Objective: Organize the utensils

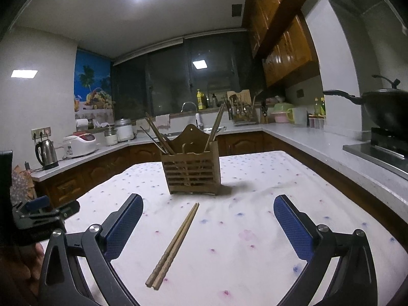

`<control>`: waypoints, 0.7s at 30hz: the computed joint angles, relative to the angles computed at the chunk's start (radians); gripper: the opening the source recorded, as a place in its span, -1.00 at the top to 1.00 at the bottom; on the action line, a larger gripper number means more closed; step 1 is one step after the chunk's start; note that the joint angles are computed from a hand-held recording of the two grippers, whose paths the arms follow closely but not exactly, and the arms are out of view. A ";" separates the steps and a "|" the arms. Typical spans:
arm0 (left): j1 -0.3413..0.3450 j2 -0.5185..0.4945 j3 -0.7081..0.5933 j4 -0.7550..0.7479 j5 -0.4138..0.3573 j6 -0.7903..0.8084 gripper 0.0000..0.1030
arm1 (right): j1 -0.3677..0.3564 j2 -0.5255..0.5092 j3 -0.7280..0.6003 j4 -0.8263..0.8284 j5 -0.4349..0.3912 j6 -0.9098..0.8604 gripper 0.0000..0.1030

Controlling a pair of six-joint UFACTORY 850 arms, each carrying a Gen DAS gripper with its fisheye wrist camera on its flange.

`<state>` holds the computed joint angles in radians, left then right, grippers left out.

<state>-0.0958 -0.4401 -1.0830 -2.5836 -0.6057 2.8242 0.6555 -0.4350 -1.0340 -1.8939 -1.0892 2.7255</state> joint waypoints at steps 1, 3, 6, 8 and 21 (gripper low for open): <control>-0.002 0.002 0.003 -0.001 -0.002 0.004 -1.00 | 0.000 0.000 0.002 0.000 -0.001 0.000 -1.00; -0.005 0.003 0.008 0.002 -0.001 0.004 -1.00 | 0.002 0.001 0.007 0.002 -0.005 0.004 -1.00; -0.005 0.007 0.015 0.009 -0.001 -0.001 -1.00 | 0.002 0.003 0.014 0.004 -0.004 0.010 -1.00; -0.005 0.008 0.017 0.011 -0.003 -0.002 -1.00 | 0.002 0.003 0.018 0.003 -0.005 0.016 -1.00; -0.006 0.017 0.034 0.015 -0.022 -0.004 -1.00 | 0.005 0.000 0.028 -0.007 -0.011 0.036 -1.00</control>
<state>-0.1021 -0.4234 -1.0490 -2.5688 -0.6279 2.8200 0.6602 -0.4353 -1.0060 -1.9004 -1.0998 2.7611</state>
